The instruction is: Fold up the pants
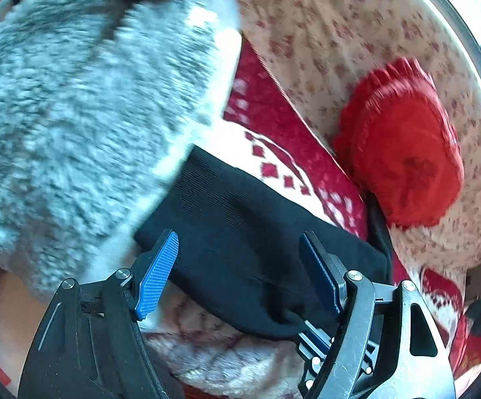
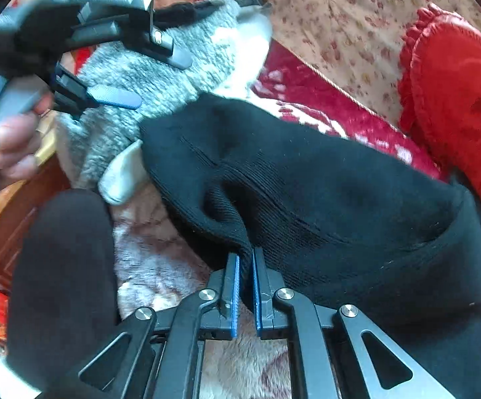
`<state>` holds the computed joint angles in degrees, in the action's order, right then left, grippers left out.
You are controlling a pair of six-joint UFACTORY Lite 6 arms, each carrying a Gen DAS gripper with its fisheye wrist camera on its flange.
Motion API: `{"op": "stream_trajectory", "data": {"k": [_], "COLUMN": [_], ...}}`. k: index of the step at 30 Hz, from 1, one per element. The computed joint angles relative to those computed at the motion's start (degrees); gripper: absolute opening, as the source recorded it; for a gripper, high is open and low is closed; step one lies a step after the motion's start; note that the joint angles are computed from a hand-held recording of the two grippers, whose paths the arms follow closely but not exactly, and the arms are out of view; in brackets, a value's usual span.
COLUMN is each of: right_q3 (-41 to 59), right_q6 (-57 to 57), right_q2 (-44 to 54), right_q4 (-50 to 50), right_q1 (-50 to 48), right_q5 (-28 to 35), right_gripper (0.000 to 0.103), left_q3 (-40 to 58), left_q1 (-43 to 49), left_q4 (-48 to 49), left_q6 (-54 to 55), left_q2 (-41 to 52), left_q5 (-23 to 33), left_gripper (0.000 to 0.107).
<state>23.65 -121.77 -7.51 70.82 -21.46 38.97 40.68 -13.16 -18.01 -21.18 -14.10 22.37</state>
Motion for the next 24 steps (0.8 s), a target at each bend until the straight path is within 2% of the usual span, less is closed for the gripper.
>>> {"op": "stream_trajectory", "data": {"k": [1, 3, 4, 7, 10, 13, 16, 17, 18, 20, 21, 22, 24], "right_q3": [0.1, 3.5, 6.3, 13.5, 23.1, 35.1, 45.9, 48.8, 51.2, 55.6, 56.5, 56.9, 54.8], "right_q6": [0.4, 8.3, 12.2, 16.0, 20.8, 30.1, 45.4, 49.2, 50.5, 50.0, 50.2, 50.4, 49.9], "right_q2": [-0.5, -0.4, 0.4, 3.1, 8.2, 17.6, 25.7, 27.4, 28.6, 31.2, 31.5, 31.2, 29.1], "right_q4": [-0.6, -9.1, -13.2, -16.2, -16.0, -17.6, -24.5, -26.4, -26.0, -24.0, -23.5, -23.4, -24.1], "right_q1": [-0.8, -2.1, -3.9, -10.7, -15.0, -13.7, -7.1, -6.2, -6.3, -9.0, -9.4, -9.9, -8.7], "right_q5": [1.0, 3.8, 6.5, 12.7, 12.5, 12.2, 5.5, 5.4, 7.6, 16.8, 18.8, 18.5, 10.7], "right_gripper": [0.01, 0.015, 0.015, 0.017, 0.017, 0.017, 0.018, 0.018, 0.019, 0.019, 0.019, 0.024, 0.035], "left_q3": [0.4, 2.3, 2.5, 3.7, 5.3, 7.2, 9.7, 10.1, 10.6, 9.7, 9.3, 9.4, 9.8], "left_q1": [-2.0, -5.7, -6.5, -9.2, -12.1, -15.3, -18.6, -19.2, -19.3, -18.8, -18.9, -19.2, -19.7], "left_q4": [1.1, 4.1, 3.3, 0.0, -0.3, -0.7, 8.9, 11.7, 12.3, 7.5, 6.5, 7.8, 10.9], "left_q6": [-1.5, -5.0, -4.2, -2.5, -3.5, -4.0, -13.7, -16.5, -16.8, -11.9, -10.8, -11.9, -14.9], "left_q2": [0.9, 4.4, 5.4, 9.5, 13.3, 17.0, 20.6, 21.2, 21.9, 22.0, 22.0, 22.2, 22.7], "left_q5": [-0.7, -1.9, -2.3, -4.2, -5.5, -6.8, -7.2, -7.2, -7.2, -8.8, -9.5, -9.7, -9.6], "left_gripper": [0.076, 0.076, 0.076, 0.076, 0.076, 0.076, 0.076, 0.076, 0.076, 0.083, 0.084, 0.085, 0.086]}}
